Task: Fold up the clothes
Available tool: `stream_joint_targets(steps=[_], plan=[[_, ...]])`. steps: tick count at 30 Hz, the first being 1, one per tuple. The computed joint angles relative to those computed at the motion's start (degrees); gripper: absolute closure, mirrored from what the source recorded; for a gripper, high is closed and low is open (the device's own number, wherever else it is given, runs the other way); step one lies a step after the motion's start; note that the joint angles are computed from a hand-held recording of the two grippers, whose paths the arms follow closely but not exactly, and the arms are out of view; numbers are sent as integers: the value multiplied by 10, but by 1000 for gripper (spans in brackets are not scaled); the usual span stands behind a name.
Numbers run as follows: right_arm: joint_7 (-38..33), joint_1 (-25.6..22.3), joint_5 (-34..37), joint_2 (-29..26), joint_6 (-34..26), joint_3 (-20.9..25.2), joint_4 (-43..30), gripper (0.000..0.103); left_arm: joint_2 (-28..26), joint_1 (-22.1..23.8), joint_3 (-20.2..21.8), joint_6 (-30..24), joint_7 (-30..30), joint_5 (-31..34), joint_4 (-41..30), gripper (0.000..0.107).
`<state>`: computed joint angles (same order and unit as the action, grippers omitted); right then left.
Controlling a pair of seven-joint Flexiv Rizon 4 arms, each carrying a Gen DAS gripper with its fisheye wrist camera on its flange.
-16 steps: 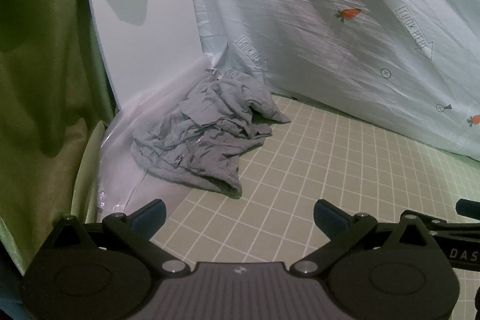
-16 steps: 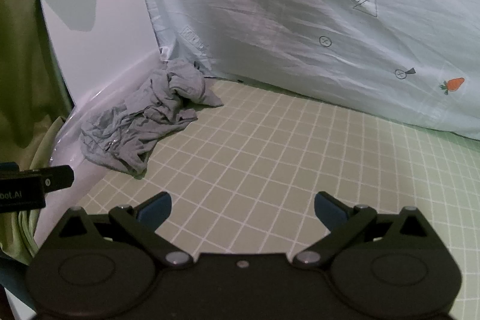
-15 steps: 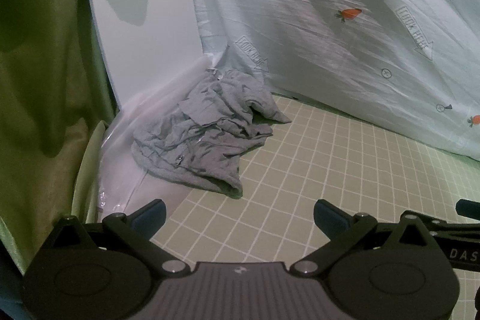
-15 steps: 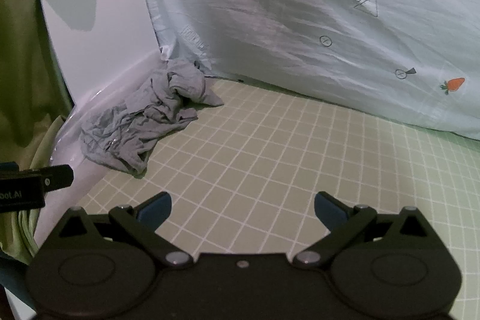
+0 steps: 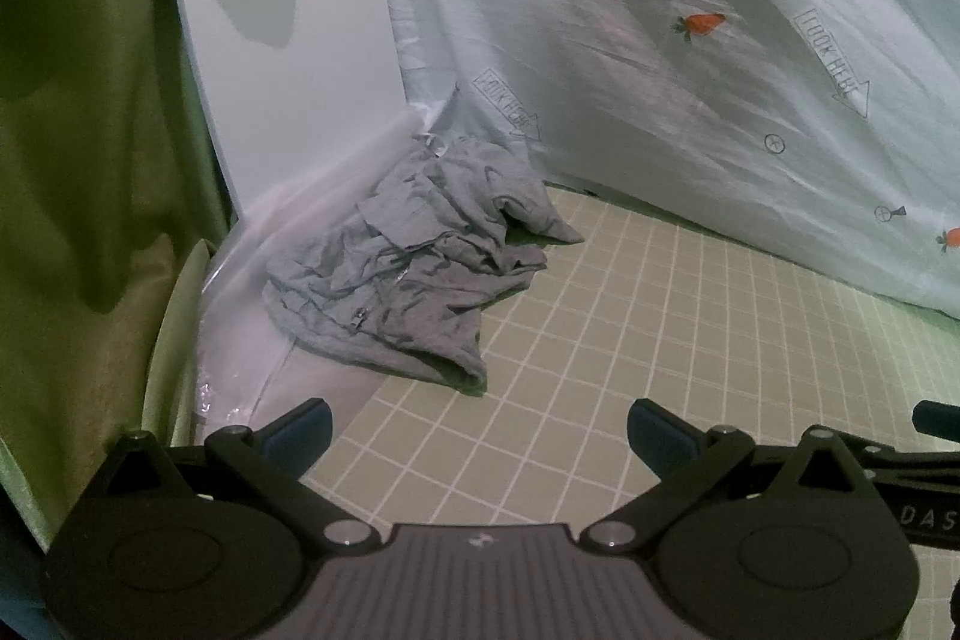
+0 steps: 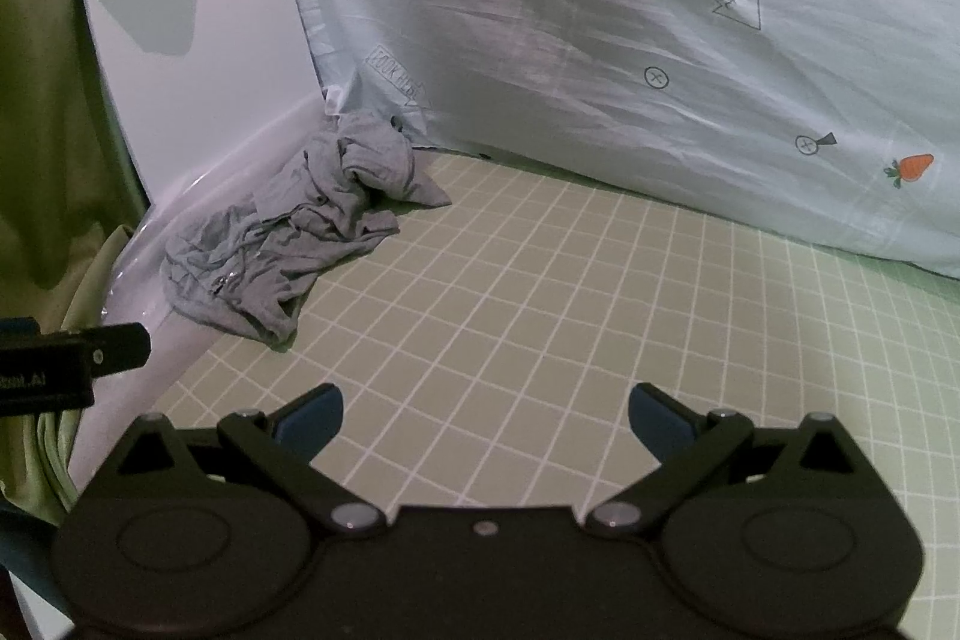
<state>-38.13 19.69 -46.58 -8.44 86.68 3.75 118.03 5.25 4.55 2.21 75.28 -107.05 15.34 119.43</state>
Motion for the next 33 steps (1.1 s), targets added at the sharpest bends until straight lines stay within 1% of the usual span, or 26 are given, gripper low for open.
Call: stream_joint_targets(steps=[2, 14, 18, 22, 27, 31, 33], plan=[[5, 1, -5, 1, 3, -2, 2, 0, 0, 0, -1, 1, -1, 1, 0, 4], [-38, -1, 45, 0, -6, 13, -4, 0, 1, 2, -2, -5, -15, 12, -2, 4], [-44, 2, 52, 0, -10, 13, -4, 0, 4, 2, 1, -1, -11, 8, 3, 4], [-44, 3, 52, 3, -12, 13, -2, 0, 6, 4, 0, -1, -11, 8, 5, 4], [-27, 5, 39, 5, -12, 9, 0, 0, 5, 5, 0, 0, -4, 5, 4, 4], [-11, 4, 25, 6, -10, 6, 2, 0, 2, 5, -3, 3, -9, 10, 2, 4], [-16, 0, 29, 5, -8, 9, 1, 0, -1, 5, -7, -1, -19, 20, -4, 4]])
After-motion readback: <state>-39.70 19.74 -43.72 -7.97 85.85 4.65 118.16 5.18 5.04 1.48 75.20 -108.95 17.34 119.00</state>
